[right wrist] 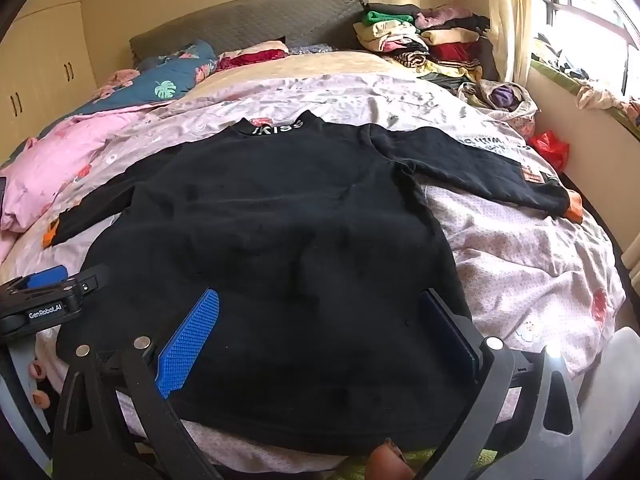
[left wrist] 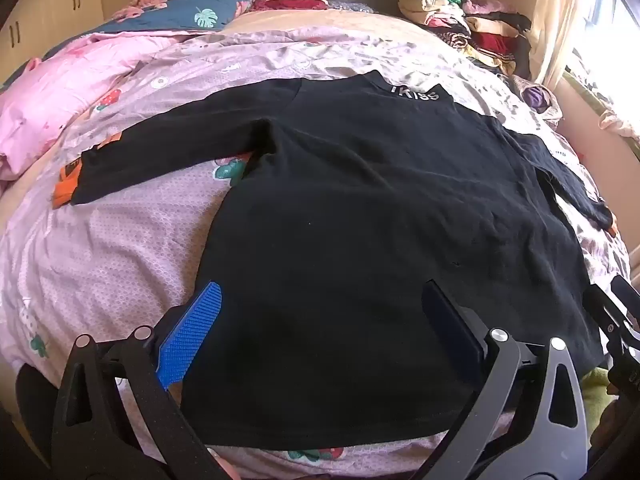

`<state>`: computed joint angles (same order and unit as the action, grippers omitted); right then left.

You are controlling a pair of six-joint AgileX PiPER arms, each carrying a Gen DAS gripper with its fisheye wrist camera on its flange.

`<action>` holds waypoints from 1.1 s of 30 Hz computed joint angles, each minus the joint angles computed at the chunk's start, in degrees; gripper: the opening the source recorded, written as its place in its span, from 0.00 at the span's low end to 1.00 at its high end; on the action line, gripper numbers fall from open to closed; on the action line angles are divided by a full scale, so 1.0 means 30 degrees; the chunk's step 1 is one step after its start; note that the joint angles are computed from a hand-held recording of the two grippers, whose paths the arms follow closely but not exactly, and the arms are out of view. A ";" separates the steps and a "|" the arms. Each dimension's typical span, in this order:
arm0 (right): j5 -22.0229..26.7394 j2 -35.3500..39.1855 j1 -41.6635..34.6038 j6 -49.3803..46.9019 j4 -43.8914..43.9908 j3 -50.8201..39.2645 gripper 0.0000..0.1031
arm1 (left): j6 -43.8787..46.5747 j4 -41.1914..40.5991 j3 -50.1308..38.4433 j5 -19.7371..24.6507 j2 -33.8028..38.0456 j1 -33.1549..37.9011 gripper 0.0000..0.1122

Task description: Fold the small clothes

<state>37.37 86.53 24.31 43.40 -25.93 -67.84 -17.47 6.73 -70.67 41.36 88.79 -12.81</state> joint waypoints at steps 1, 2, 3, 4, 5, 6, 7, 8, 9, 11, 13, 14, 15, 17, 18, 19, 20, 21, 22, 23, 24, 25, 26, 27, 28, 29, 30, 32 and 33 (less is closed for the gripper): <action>-0.0030 -0.0054 0.0145 0.0220 -0.0421 0.0076 0.96 | 0.0059 -0.0051 -0.0022 0.0018 0.0020 0.0015 0.84; -0.0057 -0.0059 0.0137 0.0185 -0.0318 0.0086 0.96 | -0.0179 0.0223 0.0007 -0.0027 0.0015 -0.0068 0.84; -0.0131 -0.0100 0.0043 -0.0022 -0.0096 0.0111 0.96 | -0.0269 0.0308 -0.0018 -0.0014 0.0050 -0.0101 0.84; -0.0088 -0.0051 0.0136 0.0087 -0.0166 0.0053 0.96 | -0.0289 0.0333 -0.0041 -0.0016 0.0085 -0.0122 0.84; -0.0164 -0.0024 0.0068 -0.0051 0.0078 0.0044 0.96 | -0.0305 0.0349 -0.0067 -0.0018 0.0127 -0.0146 0.84; -0.0107 -0.0002 0.0122 0.0037 -0.0016 0.0002 0.96 | -0.0366 0.0399 -0.0107 0.0002 0.0179 -0.0178 0.84; -0.0200 -0.0036 0.0013 -0.0121 0.0148 0.0059 0.96 | -0.0398 0.0410 -0.0142 -0.0001 0.0225 -0.0205 0.84; -0.0315 -0.0103 -0.0066 -0.0237 0.0258 0.0151 0.96 | -0.0433 0.0432 -0.0182 -0.0008 0.0274 -0.0234 0.84; -0.0213 -0.0110 0.0000 -0.0162 0.0204 0.0088 0.96 | -0.0524 0.0515 -0.0236 -0.0002 0.0336 -0.0282 0.84; -0.0067 -0.0020 0.0173 0.0027 0.0029 -0.0072 0.96 | -0.0381 0.0298 0.0052 -0.0133 0.0032 -0.0243 0.84; 0.0074 0.0092 0.0253 0.0091 0.0003 -0.0238 0.96 | -0.0471 0.0366 0.0052 -0.0143 0.0051 -0.0294 0.84; -0.0017 0.0044 0.0265 0.0170 -0.0069 -0.0136 0.96 | -0.0407 0.0335 -0.0147 0.0044 0.0053 -0.0274 0.84; -0.0043 0.0046 0.0246 0.0140 -0.0033 -0.0121 0.96 | -0.0426 0.0337 -0.0179 0.0066 0.0071 -0.0296 0.84; 0.0008 0.0071 0.0289 0.0195 -0.0059 -0.0168 0.96 | -0.0444 0.0352 -0.0147 0.0019 0.0102 -0.0288 0.84; 0.0026 0.0079 0.0320 0.0196 -0.0064 -0.0190 0.96 | -0.0489 0.0391 -0.0145 0.0010 0.0111 -0.0311 0.84; 0.0000 0.0064 0.0312 0.0247 -0.0086 -0.0145 0.96 | -0.0469 0.0393 -0.0123 -0.0004 0.0098 -0.0305 0.84; 0.0013 0.0067 0.0349 0.0336 -0.0159 -0.0149 0.96 | -0.0480 0.0395 -0.0123 0.0002 0.0096 -0.0299 0.84; -0.0020 0.0070 0.0334 0.0315 -0.0166 -0.0126 0.96 | -0.0482 0.0376 -0.0122 -0.0009 0.0097 -0.0301 0.84; 0.0023 0.0053 0.0366 0.0340 -0.0210 -0.0137 0.96 | -0.0405 0.0323 -0.0124 -0.0005 0.0098 -0.0280 0.84; -0.0024 -0.0030 0.0342 0.0190 -0.0180 -0.0032 0.96 | -0.0535 0.0414 -0.0151 0.0032 0.0107 -0.0385 0.84; -0.0045 -0.0035 0.0347 0.0200 -0.0189 -0.0025 0.96 | -0.0571 0.0438 -0.0163 0.0039 0.0117 -0.0395 0.84; -0.0050 -0.0008 0.0378 0.0242 -0.0239 -0.0049 0.96 | -0.0490 0.0358 -0.0162 0.0037 0.0111 -0.0369 0.84; -0.0011 0.0032 0.0407 0.0244 -0.0259 -0.0094 0.96 | -0.0595 0.0416 -0.0041 0.0004 0.0022 -0.0455 0.84; 0.0019 -0.0001 0.0404 0.0248 -0.0264 -0.0079 0.96 | -0.0706 0.0505 -0.0120 0.0036 0.0082 -0.0518 0.84; -0.0006 -0.0004 0.0394 0.0234 -0.0239 -0.0072 0.96 | -0.0433 0.0369 -0.0064 -0.0029 0.0073 -0.0399 0.84; -0.0008 0.0006 0.0397 0.0192 -0.0223 -0.0080 0.96 | -0.0380 0.0325 -0.0078 -0.0049 0.0092 -0.0373 0.84; 0.0041 0.0014 0.0425 0.0274 -0.0312 -0.0095 0.96 | -0.0397 0.0336 -0.0094 -0.0052 0.0105 -0.0379 0.84; 0.0000 0.0004 0.0389 0.0195 -0.0202 -0.0089 0.96 | -0.0386 0.0320 -0.0094 -0.0029 0.0099 -0.0375 0.84; 0.0008 0.0023 0.0431 0.0223 -0.0234 -0.0120 0.96 | -0.0419 0.0353 -0.0096 -0.0038 0.0101 -0.0392 0.84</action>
